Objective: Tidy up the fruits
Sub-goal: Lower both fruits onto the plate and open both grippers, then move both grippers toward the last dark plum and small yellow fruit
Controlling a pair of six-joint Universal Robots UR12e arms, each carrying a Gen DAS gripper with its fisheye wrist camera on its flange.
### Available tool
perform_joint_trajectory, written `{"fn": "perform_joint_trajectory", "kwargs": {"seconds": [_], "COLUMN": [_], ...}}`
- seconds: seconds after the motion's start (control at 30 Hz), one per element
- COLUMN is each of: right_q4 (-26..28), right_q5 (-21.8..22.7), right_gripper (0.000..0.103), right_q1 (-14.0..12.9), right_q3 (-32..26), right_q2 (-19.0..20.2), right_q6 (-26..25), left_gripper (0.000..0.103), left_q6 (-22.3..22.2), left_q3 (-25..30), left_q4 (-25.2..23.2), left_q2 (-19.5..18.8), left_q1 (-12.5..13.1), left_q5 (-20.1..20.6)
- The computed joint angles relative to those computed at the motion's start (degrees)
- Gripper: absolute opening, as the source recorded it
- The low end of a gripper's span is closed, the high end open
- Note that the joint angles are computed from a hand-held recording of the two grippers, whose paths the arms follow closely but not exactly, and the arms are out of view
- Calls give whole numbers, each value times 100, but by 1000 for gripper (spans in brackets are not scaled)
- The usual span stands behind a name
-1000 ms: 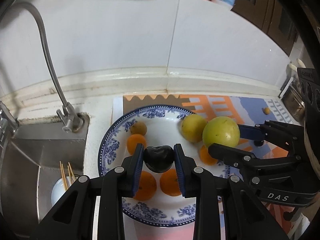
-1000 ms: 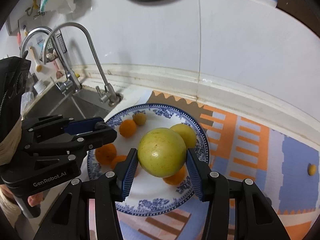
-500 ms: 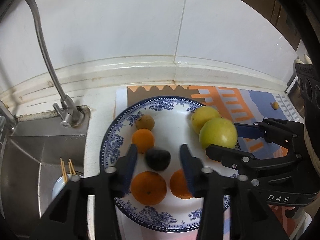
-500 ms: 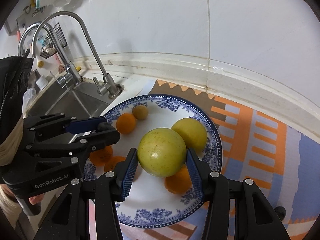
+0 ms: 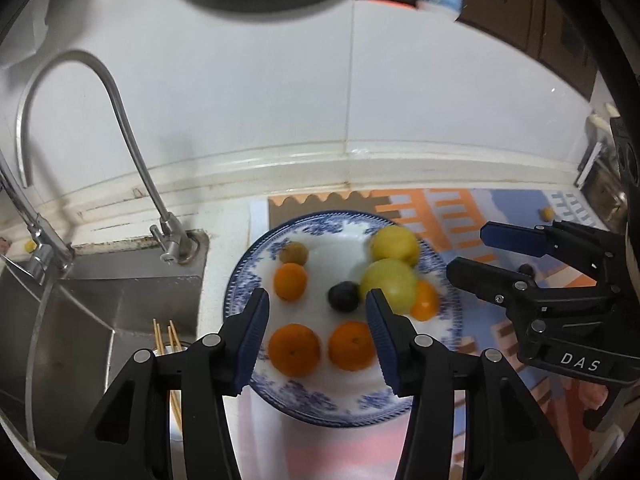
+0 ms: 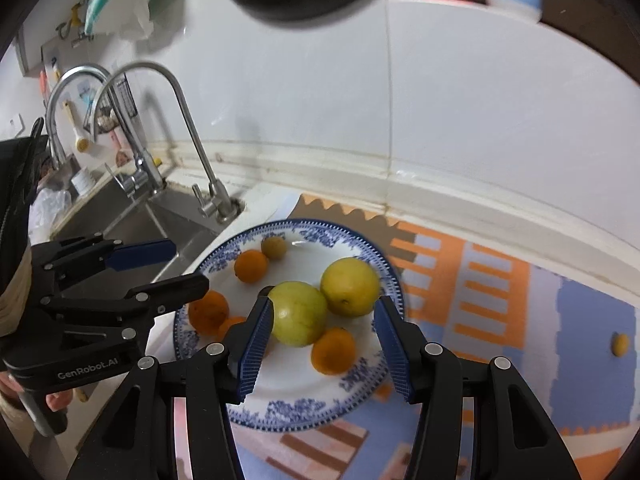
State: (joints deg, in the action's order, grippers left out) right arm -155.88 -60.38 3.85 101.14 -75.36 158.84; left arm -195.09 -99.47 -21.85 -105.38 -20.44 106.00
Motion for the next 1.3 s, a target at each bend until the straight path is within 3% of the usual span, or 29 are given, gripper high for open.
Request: {"fn": "perform_joint_trajectory", "kwargs": {"seconds": [0.2, 0.57, 0.73, 0.97, 1.3], "right_q4": [-453, -887, -966, -1012, -887], "right_q5": [104, 237, 167, 14, -317], "right_gripper": [53, 53, 53, 53, 53], "right_q1": [-210, -704, -909, -1182, -1476], "right_q3": [328, 822, 973, 1105, 1059], "right_q2": [-318, -826, -946, -1011, -857], "right_q6": [253, 646, 762, 850, 864], "left_gripper": [57, 66, 66, 66, 66], "left_q6": [-99, 52, 70, -135, -345], "left_q3": [-24, 181, 294, 586, 1057], "left_q4": [303, 691, 783, 550, 255], "left_q2": [91, -32, -158, -427, -904], "left_q1": [-240, -749, -869, -958, -1086], "left_q5": [94, 655, 544, 137, 69]}}
